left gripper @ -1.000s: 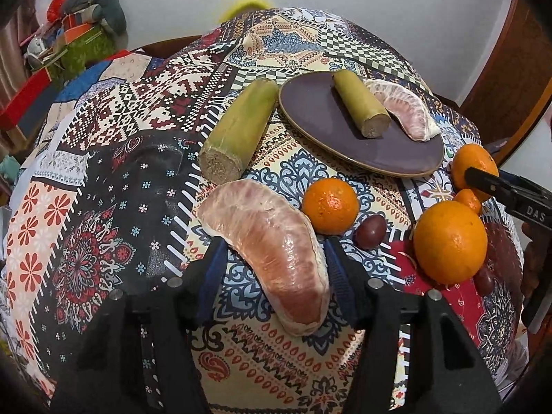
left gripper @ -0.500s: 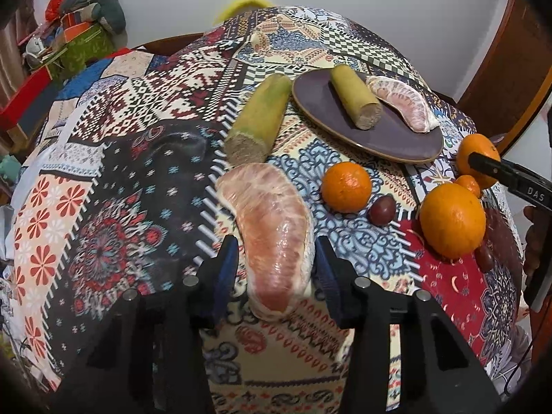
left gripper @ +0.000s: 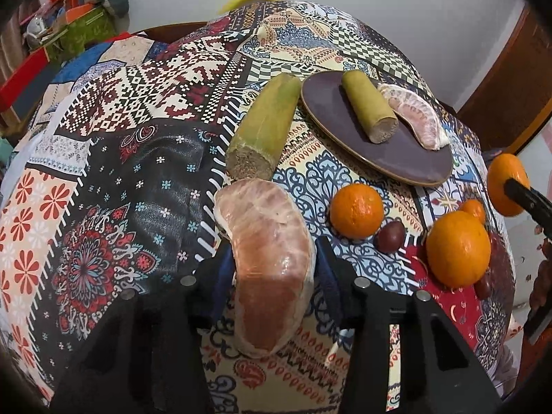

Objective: Organize fruits
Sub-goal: 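Carry the pomelo segment and large orange toward the purple plate with both tools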

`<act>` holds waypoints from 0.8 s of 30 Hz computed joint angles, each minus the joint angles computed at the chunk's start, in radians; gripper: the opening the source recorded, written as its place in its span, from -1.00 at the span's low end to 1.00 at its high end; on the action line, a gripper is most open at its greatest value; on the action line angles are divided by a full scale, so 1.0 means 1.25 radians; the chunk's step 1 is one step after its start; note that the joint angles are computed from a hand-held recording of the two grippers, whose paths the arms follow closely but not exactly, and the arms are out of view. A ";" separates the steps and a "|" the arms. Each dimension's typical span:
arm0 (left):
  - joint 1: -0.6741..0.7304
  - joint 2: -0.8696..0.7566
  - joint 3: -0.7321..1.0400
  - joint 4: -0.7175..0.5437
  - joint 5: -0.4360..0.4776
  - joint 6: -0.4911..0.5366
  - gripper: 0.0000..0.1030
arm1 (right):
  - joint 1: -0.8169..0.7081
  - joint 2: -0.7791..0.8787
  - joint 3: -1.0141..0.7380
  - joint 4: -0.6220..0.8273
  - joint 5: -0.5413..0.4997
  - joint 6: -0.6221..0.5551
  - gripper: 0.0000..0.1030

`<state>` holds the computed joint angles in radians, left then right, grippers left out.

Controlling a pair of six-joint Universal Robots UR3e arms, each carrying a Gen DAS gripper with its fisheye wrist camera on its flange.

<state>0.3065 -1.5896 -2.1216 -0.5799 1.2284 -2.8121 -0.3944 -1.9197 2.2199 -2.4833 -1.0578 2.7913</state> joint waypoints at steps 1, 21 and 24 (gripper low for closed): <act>0.002 0.002 -0.009 0.012 -0.003 0.001 -0.12 | 0.000 -0.001 0.000 0.002 0.003 0.000 0.27; 0.010 0.122 -0.028 0.025 0.003 0.010 -0.18 | 0.028 -0.011 -0.021 -0.022 0.015 0.011 0.27; 0.007 0.125 -0.002 0.023 -0.010 0.002 -0.18 | 0.039 0.006 -0.037 -0.037 0.015 0.021 0.27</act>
<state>0.3148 -1.4328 -2.1241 -0.5510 1.2157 -2.8090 -0.3460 -1.9118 2.1737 -2.5298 -1.0390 2.8178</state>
